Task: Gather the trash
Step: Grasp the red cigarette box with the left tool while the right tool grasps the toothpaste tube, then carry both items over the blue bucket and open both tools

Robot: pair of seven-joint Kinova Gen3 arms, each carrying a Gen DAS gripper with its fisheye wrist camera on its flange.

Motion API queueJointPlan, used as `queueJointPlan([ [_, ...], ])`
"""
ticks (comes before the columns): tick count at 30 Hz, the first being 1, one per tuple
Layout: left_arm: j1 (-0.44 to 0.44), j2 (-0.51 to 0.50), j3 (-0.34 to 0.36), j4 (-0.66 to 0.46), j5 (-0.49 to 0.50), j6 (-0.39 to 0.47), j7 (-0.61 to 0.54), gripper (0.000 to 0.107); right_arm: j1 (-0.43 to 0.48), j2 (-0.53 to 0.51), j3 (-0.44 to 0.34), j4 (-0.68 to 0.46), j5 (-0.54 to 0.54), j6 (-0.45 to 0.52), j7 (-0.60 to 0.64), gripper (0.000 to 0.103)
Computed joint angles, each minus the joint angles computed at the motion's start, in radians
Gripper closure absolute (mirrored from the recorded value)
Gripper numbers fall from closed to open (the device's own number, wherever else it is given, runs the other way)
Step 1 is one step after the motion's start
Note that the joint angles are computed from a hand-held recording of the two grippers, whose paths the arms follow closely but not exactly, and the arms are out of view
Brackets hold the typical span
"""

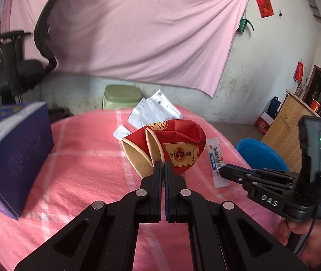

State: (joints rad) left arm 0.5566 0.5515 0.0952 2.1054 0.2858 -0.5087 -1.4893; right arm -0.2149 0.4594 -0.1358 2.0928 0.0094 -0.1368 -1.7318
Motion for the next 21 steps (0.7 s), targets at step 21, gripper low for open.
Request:
queueJointPlan([
  [21,0.15,0.059,0.064,-0.127,0.033,-0.398,-0.179,0.107,-0.171,-0.256,0.068,0.448,-0.547,-0.854,0.345,0.084],
])
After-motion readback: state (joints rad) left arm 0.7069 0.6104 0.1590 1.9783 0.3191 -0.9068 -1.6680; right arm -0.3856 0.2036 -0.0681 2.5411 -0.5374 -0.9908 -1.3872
